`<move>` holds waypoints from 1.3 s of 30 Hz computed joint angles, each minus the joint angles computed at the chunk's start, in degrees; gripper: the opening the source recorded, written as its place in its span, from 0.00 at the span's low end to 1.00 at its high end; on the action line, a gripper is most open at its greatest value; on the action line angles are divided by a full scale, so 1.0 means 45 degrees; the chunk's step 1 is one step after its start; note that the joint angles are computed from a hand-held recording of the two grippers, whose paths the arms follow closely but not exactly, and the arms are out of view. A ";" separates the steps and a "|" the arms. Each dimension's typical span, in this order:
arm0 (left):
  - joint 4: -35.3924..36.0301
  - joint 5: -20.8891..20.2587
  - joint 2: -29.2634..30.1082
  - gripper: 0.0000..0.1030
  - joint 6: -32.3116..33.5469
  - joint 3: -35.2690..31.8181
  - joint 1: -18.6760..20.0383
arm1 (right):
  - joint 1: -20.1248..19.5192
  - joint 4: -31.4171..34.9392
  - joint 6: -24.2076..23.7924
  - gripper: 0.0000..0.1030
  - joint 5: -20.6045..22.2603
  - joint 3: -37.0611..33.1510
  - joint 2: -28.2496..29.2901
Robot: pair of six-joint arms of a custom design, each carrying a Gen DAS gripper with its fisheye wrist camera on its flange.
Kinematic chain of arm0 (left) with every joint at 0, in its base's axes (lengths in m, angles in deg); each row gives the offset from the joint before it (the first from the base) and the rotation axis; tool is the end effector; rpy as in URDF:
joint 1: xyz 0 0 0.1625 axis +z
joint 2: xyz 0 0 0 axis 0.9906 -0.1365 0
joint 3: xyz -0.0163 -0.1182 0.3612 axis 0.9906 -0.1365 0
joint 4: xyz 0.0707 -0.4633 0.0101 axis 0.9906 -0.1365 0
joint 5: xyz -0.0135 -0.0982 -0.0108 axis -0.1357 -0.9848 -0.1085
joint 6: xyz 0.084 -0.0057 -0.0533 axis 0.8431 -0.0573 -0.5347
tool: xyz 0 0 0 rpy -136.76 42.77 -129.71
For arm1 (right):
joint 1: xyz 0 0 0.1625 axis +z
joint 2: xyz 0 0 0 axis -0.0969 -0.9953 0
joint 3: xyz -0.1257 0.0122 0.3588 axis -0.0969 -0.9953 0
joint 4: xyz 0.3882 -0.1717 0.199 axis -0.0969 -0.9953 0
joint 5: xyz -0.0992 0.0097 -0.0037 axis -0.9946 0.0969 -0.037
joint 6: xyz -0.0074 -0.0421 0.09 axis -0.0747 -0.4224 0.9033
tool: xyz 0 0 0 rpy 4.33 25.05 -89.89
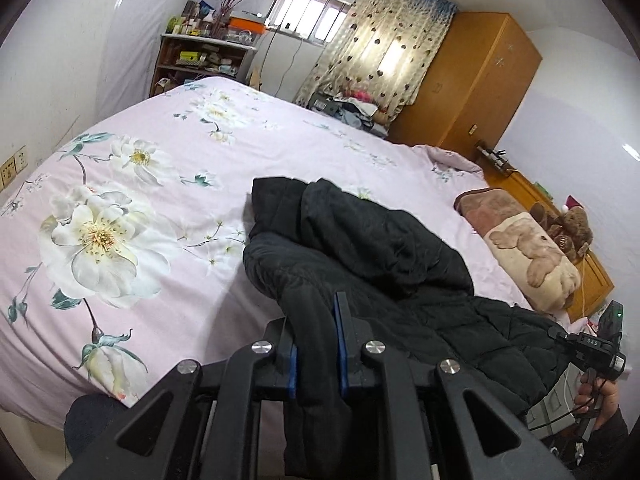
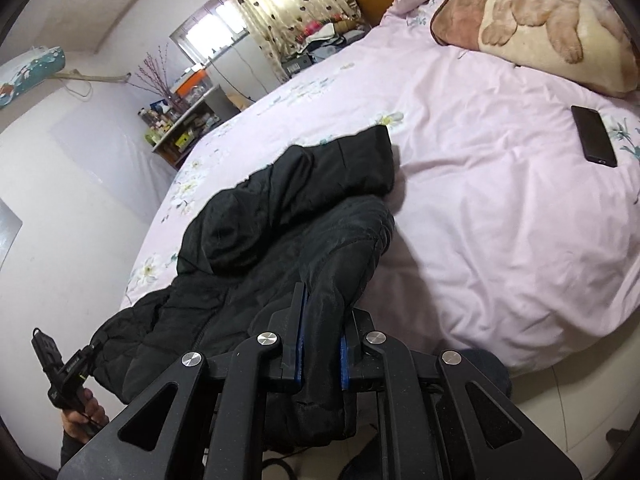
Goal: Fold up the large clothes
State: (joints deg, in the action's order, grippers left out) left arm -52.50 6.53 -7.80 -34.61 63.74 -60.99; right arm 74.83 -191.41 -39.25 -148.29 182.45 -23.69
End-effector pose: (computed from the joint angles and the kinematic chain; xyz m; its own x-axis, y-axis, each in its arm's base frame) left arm -0.3114 -0.3595 0.1102 -0.9044 -0.2565 -0.3410 0.1658 0.5252 -0.8347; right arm -0.0616 -0.5705 0.4677 -0.9526 -0.2174 0.2128 -0.2950 0.8313 -0.4710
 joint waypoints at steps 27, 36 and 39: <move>-0.8090 -0.1211 0.4072 0.15 0.9113 -0.5813 0.5350 | 0.2343 0.0143 0.3282 0.13 -0.0647 -0.8270 0.7784; -0.5646 -0.2925 0.5862 0.20 0.8181 -0.8450 0.7870 | 0.2437 0.2905 0.4645 0.26 -0.2077 -1.4178 1.2569; -0.5392 -0.3708 0.5890 0.22 0.7857 -0.8697 0.8206 | 0.2244 0.3655 0.5163 0.38 -0.1497 -1.5185 1.3195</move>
